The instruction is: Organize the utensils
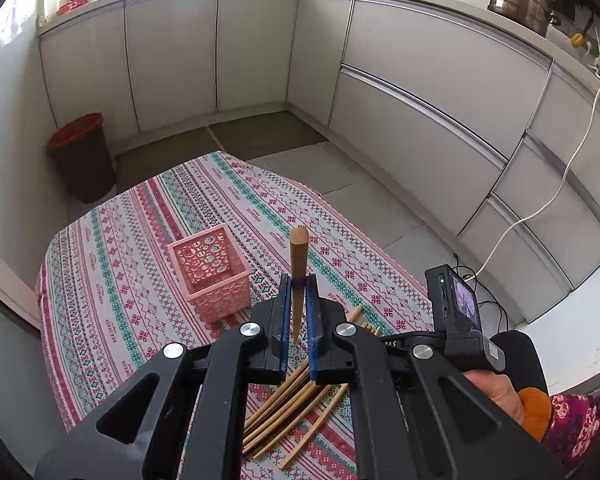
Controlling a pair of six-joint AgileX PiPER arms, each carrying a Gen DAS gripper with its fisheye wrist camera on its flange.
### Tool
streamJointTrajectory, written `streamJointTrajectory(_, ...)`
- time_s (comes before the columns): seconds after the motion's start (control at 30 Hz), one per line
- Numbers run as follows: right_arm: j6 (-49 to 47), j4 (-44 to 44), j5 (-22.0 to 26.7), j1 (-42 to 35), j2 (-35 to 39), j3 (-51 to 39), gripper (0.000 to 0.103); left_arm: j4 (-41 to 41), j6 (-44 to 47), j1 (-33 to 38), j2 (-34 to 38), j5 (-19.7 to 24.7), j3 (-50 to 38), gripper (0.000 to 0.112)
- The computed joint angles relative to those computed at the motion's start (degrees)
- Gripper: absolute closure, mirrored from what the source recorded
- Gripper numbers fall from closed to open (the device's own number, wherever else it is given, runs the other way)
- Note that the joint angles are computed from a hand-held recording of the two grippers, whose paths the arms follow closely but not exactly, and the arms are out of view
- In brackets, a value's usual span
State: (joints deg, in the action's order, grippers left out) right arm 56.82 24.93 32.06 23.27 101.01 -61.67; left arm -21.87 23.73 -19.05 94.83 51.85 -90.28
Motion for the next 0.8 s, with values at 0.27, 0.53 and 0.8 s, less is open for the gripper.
streamJointTrajectory(0.27, 4.9, -11.5, 0.5, 2.6, -8.2, -0.3, 0.097, -1.2, -0.8, 1.4, -1.6, -0.7, -0.4, 0.106)
streamJointTrajectory(0.53, 8.3, -22.9, 7.8, 6.6, -16.6, -5.9, 0.097, -2.1, -2.0, 3.4, -3.6, -1.3, -1.6, 0.106)
streamJointTrajectory(0.8, 7.1, -29.6, 15.6, 7.3, -18.9, -17.2, 0.097, -2.8, -4.2, 4.5, -3.3, -1.6, -6.1, 0.106)
